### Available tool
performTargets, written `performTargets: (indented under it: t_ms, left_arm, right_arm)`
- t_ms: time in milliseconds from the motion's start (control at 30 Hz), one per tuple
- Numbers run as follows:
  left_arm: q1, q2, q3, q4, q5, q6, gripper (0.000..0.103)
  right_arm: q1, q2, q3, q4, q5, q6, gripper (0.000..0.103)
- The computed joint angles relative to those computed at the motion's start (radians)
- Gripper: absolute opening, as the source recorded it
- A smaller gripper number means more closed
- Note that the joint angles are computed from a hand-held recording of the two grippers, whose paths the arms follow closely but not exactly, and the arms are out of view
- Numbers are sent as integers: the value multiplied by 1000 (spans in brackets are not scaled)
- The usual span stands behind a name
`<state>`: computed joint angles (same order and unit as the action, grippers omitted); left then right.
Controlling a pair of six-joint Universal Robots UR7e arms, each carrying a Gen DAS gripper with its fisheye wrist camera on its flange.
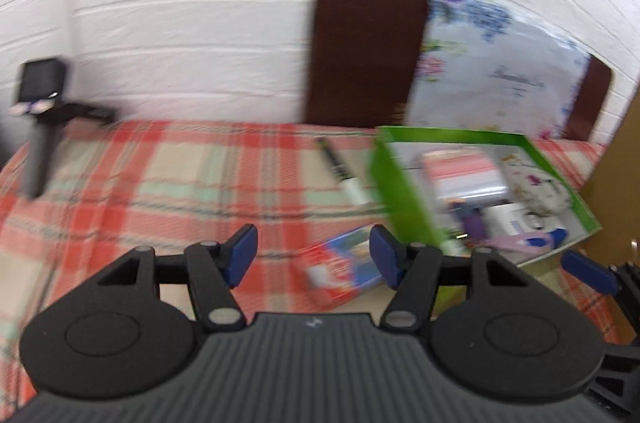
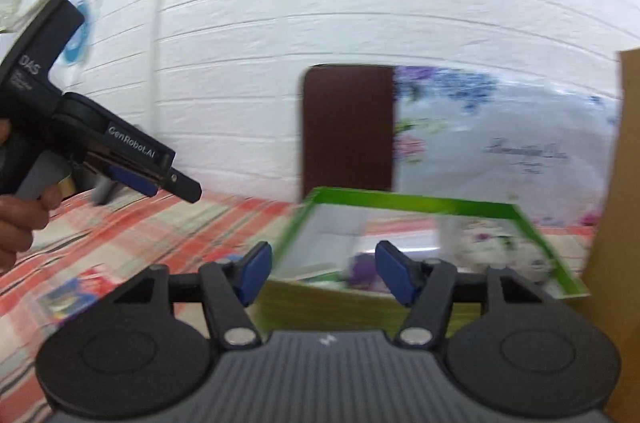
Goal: Organize objects
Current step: 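Grasp the blue tiger playing-card box with the left tool, then carry the tiger card box into the green box and release it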
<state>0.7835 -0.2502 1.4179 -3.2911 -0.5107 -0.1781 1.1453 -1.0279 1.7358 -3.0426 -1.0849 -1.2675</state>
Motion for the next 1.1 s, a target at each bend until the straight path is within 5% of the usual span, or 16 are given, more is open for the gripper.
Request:
performTargets:
  t_ms: [233,367,467,567,767,867,900,967,1000,1100]
  left_arm:
    - [15,-125,247,-17,61,-207,64]
    - [26,-156,337,-54,62,-276,64]
    - [42,-184,392,-60,-4,-321,64]
    - [54,-192,413,-58,-71,-312,66]
    - [78,-170,384,-40,-161,-279,67]
    - [73,-146,370,-32,-158,-265,63]
    - [73,-143,370,-47,-173,-249,54]
    - [61,-135,355,-25,-128,-260,52]
    - [55,-135,349,-19,-112,-257,50]
    - [38,-143,342,-96,-138,-208,50]
  right_arm:
    - [68,6,75,116,-128,-115,50]
    - [108,33,60,171,-230,-71,50]
    - [122,29,50,294,-261,-54,53]
    - [133,20,65,380,-300,-142,65]
    - [169,62,122,310,-423,-249,76]
    - [171,87,119,282,-396,-248,77]
    - [172,91,113,287,-386,-238,73]
    - [168,84,121,279,-365,-227,67]
    - [161,73,138,254,-341,-245,60]
    - [128,29,195,156,-225,-319,60]
